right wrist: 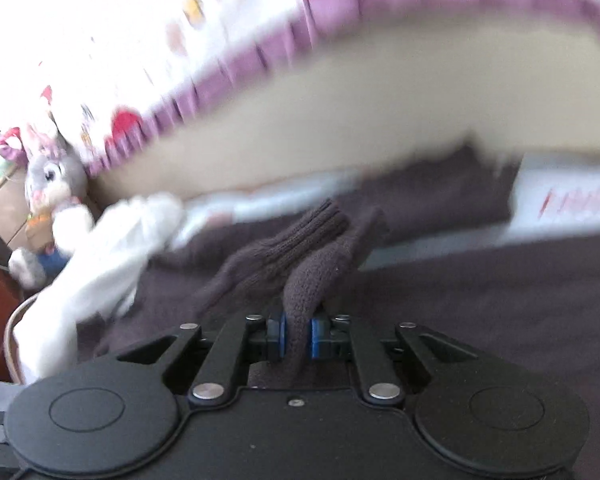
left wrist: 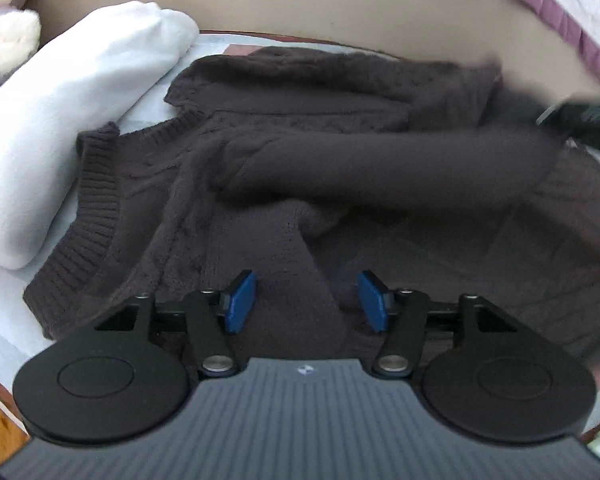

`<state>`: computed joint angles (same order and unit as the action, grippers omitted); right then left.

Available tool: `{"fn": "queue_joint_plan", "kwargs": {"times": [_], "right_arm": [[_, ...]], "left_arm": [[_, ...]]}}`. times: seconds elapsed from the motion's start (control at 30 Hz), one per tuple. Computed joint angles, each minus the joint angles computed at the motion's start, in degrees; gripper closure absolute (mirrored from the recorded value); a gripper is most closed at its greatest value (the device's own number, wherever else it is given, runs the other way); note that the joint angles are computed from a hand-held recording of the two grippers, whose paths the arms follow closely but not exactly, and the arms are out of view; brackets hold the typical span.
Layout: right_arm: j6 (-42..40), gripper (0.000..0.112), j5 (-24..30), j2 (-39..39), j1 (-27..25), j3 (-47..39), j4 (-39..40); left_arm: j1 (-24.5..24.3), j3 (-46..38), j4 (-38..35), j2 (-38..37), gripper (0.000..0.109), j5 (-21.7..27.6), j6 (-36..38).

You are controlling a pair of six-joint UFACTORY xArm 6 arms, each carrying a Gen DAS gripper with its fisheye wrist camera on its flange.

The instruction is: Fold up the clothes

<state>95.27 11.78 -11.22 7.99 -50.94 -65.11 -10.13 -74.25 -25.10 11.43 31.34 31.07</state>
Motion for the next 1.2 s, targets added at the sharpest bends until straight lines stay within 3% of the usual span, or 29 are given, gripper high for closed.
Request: {"fn": "queue_joint_plan", "kwargs": {"times": [0.07, 0.1, 0.17, 0.2, 0.27, 0.37, 0.53, 0.57, 0.6, 0.63, 0.77, 0.93, 1.03, 1.07, 1.13, 1.2], "right_arm": [[1.9, 0.100, 12.0, -6.3, 5.0, 1.3, -9.2], [-0.6, 0.100, 18.0, -8.5, 7.8, 2.2, -10.2], [-7.9, 0.099, 28.6, -11.6, 12.8, 4.1, -5.0], [-12.4, 0.099, 30.9, -13.0, 13.5, 5.7, 1.0], [-15.3, 0.099, 31.6, -14.9, 12.9, 9.5, 8.0], [-13.0, 0.097, 28.1, -17.9, 10.0, 15.4, 14.8], [-12.8, 0.098, 23.9, -17.8, 7.4, 16.3, 14.3], [-12.9, 0.099, 23.4, -16.8, 7.4, 15.4, 10.9], [-13.3, 0.099, 23.5, -15.9, 7.9, 14.2, 7.3], [-14.1, 0.099, 24.3, -15.0, 8.7, 12.9, 4.0], [-14.0, 0.100, 28.8, -13.4, 10.2, 8.9, 1.5], [-23.8, 0.099, 35.5, -10.2, 11.2, 8.2, 14.5], [-20.6, 0.080, 38.9, -11.1, 13.2, 8.9, 16.8], [-19.7, 0.073, 38.7, -12.2, 13.7, 9.0, 17.6], [-17.7, 0.070, 38.3, -14.3, 14.5, 9.0, 19.0], [-17.6, 0.070, 31.6, -17.6, 13.8, 10.8, 21.2]], "left_arm": [[-0.1, 0.4, 1.7, -0.2, 0.052, -0.8, -0.9], [-0.1, 0.3, 2.5, -0.1, 0.052, -0.6, -1.0], [-0.1, 0.1, 4.2, -0.1, 0.052, 0.6, -1.2], [-0.2, 0.0, 5.3, 0.0, 0.052, 1.0, -1.4], [-0.6, 0.5, 7.3, -0.3, 0.052, 0.8, -1.0], [-1.4, 1.8, 10.7, -1.1, 0.049, -0.3, -0.1], [-2.4, 5.2, 15.7, -2.8, 0.047, -4.3, -0.1], [-2.1, 5.2, 14.2, -3.0, 0.056, -4.1, 0.6], [-1.5, 4.9, 11.8, -3.4, 0.090, -3.0, 1.9], [-0.9, 4.2, 9.4, -3.8, 0.095, -1.0, 3.0], [2.3, 5.8, -1.3, -8.2, 0.096, 2.7, 7.2], [6.4, 5.3, -5.6, -9.7, 0.093, 16.1, 9.0], [8.6, 2.0, -5.8, -7.4, 0.085, 22.0, 5.7], [9.6, 1.0, -7.0, -6.8, 0.080, 23.2, 4.8], [11.9, -0.1, -10.8, -6.3, 0.062, 23.7, 3.2], [13.9, 0.5, -12.7, -6.4, 0.061, 21.8, -0.3]]}}
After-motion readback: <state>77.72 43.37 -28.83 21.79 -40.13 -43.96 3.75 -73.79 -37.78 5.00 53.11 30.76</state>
